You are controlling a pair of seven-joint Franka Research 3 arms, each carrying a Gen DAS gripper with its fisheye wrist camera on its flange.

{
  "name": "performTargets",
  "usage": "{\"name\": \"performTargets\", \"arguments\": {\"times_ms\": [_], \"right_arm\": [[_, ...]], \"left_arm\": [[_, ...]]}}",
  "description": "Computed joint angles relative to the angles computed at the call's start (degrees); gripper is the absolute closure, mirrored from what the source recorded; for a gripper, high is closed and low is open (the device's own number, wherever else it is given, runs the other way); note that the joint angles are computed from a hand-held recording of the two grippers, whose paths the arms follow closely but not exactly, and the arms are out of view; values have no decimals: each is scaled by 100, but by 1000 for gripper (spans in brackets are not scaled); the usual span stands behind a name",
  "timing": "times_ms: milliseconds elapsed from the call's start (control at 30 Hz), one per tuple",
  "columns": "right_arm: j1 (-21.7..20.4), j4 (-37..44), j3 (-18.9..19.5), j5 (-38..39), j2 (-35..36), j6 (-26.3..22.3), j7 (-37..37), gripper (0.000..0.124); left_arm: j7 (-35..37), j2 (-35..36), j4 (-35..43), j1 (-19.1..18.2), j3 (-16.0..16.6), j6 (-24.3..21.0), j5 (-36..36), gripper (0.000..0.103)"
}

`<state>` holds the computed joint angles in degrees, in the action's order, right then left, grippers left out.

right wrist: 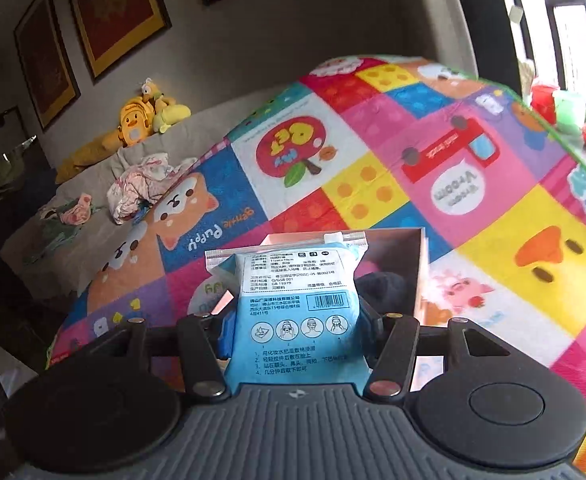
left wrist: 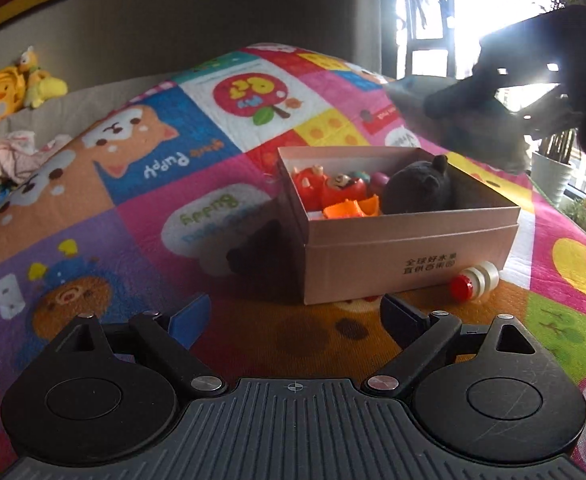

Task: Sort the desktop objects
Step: 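Lower the blue bag into the box and open the right tool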

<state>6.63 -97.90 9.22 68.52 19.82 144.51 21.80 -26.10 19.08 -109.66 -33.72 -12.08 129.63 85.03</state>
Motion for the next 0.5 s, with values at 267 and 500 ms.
{"name": "performTargets", "arguments": {"times_ms": [267,500], "right_arm": [[747,361,164,-1359,869,2077,803,70],[314,-76,1062,-1681,919,3427,196,70]], "left_arm": [[-507,-84,-181,-29,-18,49,507,6],[-775,-132,-263,64,-57,147,627,4]]}}
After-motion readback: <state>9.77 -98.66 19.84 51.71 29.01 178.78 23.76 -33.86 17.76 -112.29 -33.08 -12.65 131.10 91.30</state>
